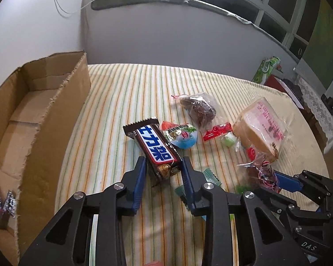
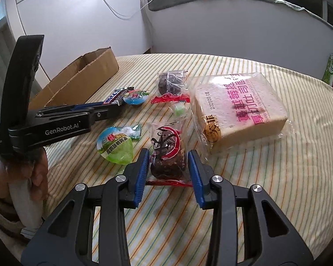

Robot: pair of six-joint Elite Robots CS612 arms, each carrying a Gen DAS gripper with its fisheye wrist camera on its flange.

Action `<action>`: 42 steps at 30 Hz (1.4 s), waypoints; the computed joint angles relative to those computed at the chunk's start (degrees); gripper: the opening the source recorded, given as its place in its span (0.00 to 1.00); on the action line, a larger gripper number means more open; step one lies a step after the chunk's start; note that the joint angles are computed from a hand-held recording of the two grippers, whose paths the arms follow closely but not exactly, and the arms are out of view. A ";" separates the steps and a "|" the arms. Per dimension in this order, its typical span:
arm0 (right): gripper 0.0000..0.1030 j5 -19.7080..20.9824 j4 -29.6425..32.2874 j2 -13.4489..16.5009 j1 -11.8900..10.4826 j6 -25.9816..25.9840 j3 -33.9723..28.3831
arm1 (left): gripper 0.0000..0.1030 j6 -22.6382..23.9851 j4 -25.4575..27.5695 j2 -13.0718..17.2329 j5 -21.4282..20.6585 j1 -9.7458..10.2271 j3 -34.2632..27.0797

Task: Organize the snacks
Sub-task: 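Carry the chocolate bar and red pastry bag in both tools over the box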

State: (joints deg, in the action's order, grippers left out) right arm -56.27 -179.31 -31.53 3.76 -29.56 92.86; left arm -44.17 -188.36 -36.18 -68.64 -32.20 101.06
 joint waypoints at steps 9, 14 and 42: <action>0.34 0.02 -2.77 -1.05 0.00 0.99 1.65 | 0.27 -0.86 -1.71 -1.25 2.27 -0.68 2.15; 0.30 -0.14 -4.41 -1.90 -0.04 1.25 2.86 | 0.27 -0.50 -3.95 -1.83 3.05 -1.08 3.45; 0.31 -3.14 -12.40 -3.48 -1.29 7.59 6.38 | 0.27 4.10 -11.59 -6.37 10.70 -5.35 9.16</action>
